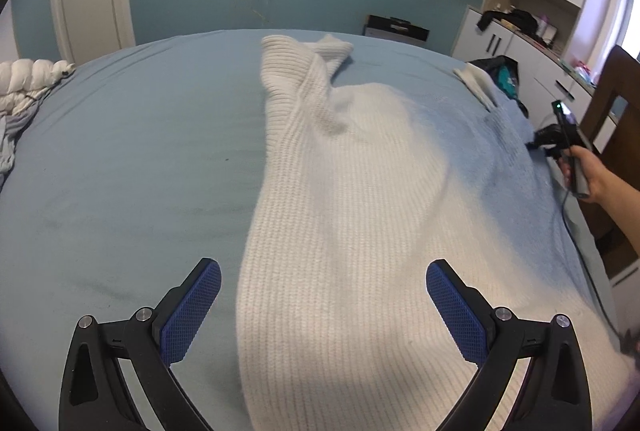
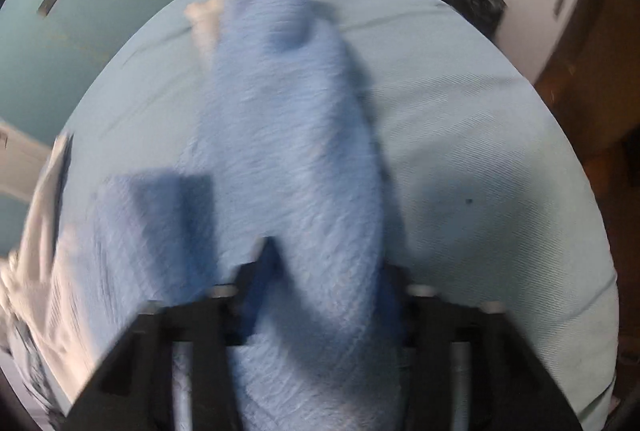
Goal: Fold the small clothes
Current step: 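Grasp the sweater sleeve cuff with the right gripper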
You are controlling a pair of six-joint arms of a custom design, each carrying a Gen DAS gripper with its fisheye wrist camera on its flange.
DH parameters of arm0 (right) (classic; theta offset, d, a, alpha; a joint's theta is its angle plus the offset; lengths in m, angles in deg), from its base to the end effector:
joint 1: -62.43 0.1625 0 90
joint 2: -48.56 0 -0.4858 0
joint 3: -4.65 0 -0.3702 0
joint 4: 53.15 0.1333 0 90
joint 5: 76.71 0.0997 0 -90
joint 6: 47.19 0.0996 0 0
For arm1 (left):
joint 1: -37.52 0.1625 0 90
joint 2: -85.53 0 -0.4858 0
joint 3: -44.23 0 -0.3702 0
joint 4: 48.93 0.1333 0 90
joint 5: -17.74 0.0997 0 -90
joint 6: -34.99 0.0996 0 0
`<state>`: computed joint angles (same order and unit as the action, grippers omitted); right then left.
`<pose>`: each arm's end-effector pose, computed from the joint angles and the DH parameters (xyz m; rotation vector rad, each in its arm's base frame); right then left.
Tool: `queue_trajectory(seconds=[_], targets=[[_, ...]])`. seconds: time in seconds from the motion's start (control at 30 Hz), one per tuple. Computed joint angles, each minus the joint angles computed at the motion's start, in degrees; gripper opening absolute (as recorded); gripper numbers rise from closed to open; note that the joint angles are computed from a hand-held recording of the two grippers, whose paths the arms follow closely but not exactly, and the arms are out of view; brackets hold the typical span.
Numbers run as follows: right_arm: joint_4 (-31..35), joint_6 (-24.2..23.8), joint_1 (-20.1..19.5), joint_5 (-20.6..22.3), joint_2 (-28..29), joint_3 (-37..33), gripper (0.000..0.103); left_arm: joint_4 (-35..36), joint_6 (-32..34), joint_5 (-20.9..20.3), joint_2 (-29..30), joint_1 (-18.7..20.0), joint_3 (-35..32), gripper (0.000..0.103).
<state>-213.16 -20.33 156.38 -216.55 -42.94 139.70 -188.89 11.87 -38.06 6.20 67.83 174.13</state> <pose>0.0828 -0.3686 0.3800 -0.7022 -2.2019 0.8043 -0.2704 -0.3773 0.2705 0.8318 2.5034 -0.5262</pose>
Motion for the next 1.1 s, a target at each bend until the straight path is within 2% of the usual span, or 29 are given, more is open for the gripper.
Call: queue_trajectory(seconds=[0.03, 0.1, 0.17, 0.2, 0.27, 0.3, 0.33, 0.37, 0.4, 0.47, 0.5, 0.53, 0.6, 0.63, 0.67, 0.7, 0.73, 0.77, 0.8, 0.83, 0.9, 0.93, 0.97, 1.07, 1.1], targets=[[5.1, 2.7, 3.9, -4.4, 1.2, -1.4, 0.011, 0.2, -0.3, 0.2, -0.1, 0.0, 0.0, 0.103], [10.3, 5.5, 10.2, -9.5, 3.2, -3.0, 0.009, 0.3, -0.6, 0.7, -0.5, -0.2, 0.0, 0.103], [15.2, 7.9, 17.4, -12.2, 5.3, -4.4, 0.009, 0.0, -0.9, 1.1, -1.1, -0.7, 0.0, 0.103], [19.3, 10.3, 21.0, -12.2, 6.3, -5.4, 0.009, -0.1, -1.0, 1.2, -1.5, -1.0, 0.1, 0.103], [23.2, 13.3, 26.1, -9.3, 7.7, -6.5, 0.009, -0.7, -0.7, 1.5, -2.1, -1.6, 0.2, 0.103], [24.4, 14.1, 29.1, -6.5, 8.9, -7.0, 0.009, -0.9, -0.5, 1.7, -2.4, -2.0, 0.2, 0.103], [23.3, 13.5, 31.2, -3.6, 10.2, -7.2, 0.011, -1.2, -0.3, 2.0, -2.6, -2.4, 0.3, 0.103], [21.7, 12.8, 33.1, 0.1, 11.6, -7.4, 0.017, -1.5, 0.0, 2.0, -2.8, -2.6, 0.4, 0.103], [19.2, 11.7, 34.2, 4.8, 12.4, -7.1, 0.021, -1.7, 0.3, 2.1, -3.0, -2.8, 0.4, 0.103], [13.4, 9.7, 35.7, 13.7, 12.7, -5.5, 0.063, -1.9, 0.7, 2.1, -3.1, -3.0, 0.5, 0.103], [11.3, 10.2, 36.4, 16.0, 12.4, -4.7, 0.068, -2.0, 0.8, 2.2, -3.0, -3.0, 0.5, 0.103], [10.9, 10.7, 36.8, 16.1, 11.7, -4.7, 0.069, -2.0, 0.8, 2.2, -2.9, -2.8, 0.4, 0.103], [9.7, 10.8, 37.8, 12.0, 9.1, -4.9, 0.069, -2.3, 0.7, 2.1, -2.9, -2.6, 0.6, 0.103], [7.8, 9.2, 37.5, 9.0, 7.8, -4.6, 0.073, -2.3, 0.6, 2.0, -2.7, -2.4, 0.5, 0.103], [5.3, 6.4, 36.1, 5.5, 6.6, -4.2, 0.087, -2.6, 0.7, 1.8, -2.4, -2.1, 0.5, 0.103], [5.2, 5.9, 35.4, 0.0, 6.0, -4.4, 0.094, -2.8, 0.9, 1.8, -2.2, -2.0, 0.5, 0.103], [7.3, 7.8, 33.3, -4.8, 5.0, -4.9, 0.097, -3.1, 1.2, 1.9, -1.8, -1.8, 0.5, 0.103], [9.5, 9.9, 30.8, -7.3, 4.1, -5.0, 0.097, -3.4, 1.6, 2.3, -1.5, -1.8, 0.6, 0.103], [10.9, 11.7, 27.2, -7.4, 3.2, -5.4, 0.097, -3.7, 1.9, 2.6, -1.3, -1.7, 0.8, 0.103], [9.9, 11.1, 23.2, -5.1, 1.7, -5.1, 0.096, -4.0, 2.1, 2.9, -1.3, -1.6, 0.9, 0.103], [5.3, 10.8, 15.7, 1.6, -0.3, -3.1, 0.093, -4.4, 2.4, 3.3, -0.9, -1.2, 1.1, 0.103], [3.6, 10.9, 12.6, 4.5, -1.3, -2.3, 0.086, -4.6, 2.5, 3.3, -0.7, -0.9, 1.2, 0.103], [2.4, 11.8, 10.6, 6.4, -1.1, -1.9, 0.079, -4.9, 2.8, 3.2, -0.4, -0.5, 1.2, 0.103], [-1.0, 10.2, 7.2, 7.5, -0.3, -1.5, 0.077, -5.4, 3.5, 3.3, 0.2, 0.4, 1.5, 0.103], [-2.8, 9.0, 6.1, 9.6, 0.5, -1.3, 0.077, -5.3, 3.5, 3.3, 0.5, 0.6, 1.5, 0.103]])
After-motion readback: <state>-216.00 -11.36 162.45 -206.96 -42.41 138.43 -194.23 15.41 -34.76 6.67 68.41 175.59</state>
